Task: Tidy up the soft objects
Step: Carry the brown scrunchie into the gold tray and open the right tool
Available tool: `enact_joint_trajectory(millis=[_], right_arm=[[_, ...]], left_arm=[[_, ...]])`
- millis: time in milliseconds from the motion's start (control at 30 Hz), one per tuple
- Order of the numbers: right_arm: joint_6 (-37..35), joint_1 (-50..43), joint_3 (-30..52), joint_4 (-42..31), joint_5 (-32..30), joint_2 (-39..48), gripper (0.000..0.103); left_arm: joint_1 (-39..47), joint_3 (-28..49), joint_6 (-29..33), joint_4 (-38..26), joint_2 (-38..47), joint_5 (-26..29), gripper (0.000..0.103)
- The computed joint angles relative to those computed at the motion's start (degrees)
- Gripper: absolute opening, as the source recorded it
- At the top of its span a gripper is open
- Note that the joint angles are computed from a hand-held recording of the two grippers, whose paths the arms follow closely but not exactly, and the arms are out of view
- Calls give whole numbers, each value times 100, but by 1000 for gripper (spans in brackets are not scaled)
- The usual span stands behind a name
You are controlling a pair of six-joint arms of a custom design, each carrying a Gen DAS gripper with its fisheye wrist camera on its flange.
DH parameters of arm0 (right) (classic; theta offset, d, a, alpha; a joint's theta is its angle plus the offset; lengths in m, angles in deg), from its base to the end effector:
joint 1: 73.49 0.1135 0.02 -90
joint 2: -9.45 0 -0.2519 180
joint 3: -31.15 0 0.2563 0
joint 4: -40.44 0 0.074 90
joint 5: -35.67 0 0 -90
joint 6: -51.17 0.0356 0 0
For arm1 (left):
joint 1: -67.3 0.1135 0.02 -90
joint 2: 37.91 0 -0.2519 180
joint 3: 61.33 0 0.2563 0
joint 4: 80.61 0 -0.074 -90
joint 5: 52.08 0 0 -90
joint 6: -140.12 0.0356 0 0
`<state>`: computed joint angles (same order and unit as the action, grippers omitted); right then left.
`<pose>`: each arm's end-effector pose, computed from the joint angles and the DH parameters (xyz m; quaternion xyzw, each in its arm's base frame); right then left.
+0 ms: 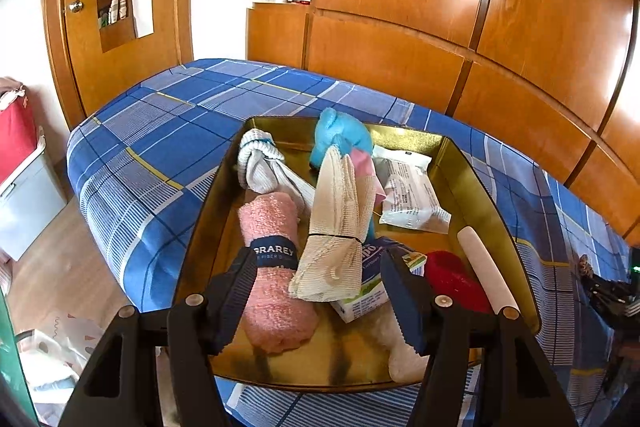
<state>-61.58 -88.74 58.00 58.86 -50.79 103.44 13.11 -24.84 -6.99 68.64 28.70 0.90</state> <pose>0.2014 -0.0572 0.0463 -0.0503 0.9341 -0.1420 0.3237 0.1295 -0.1428 0.1266 -0.1032 0.9155 -0.0235 0.3882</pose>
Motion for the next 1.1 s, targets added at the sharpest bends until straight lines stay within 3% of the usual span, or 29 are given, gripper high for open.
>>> enact_joint_trajectory(millis=[133, 300, 600, 800, 967, 1100], right_arm=[[131, 241, -81, 336, 377, 147, 17], [232, 306, -70, 258, 484, 101, 17], [816, 245, 320, -1082, 313, -473, 17], [1101, 507, 242, -1701, 260, -1252, 17], [1553, 528, 303, -2374, -238, -1815, 17], [2067, 714, 381, -3276, -1062, -2826, 17]], left_arm=[[-35, -115, -133, -219, -324, -85, 66], [-169, -225, -346, -576, -665, -224, 66], [-471, -295, -733, -1276, -1163, -524, 69], [-391, -408, -755, -1269, -1268, -448, 69], [-369, -444, -763, -1341, -1419, -504, 69], [-283, -532, -776, -1420, -1590, -480, 69]])
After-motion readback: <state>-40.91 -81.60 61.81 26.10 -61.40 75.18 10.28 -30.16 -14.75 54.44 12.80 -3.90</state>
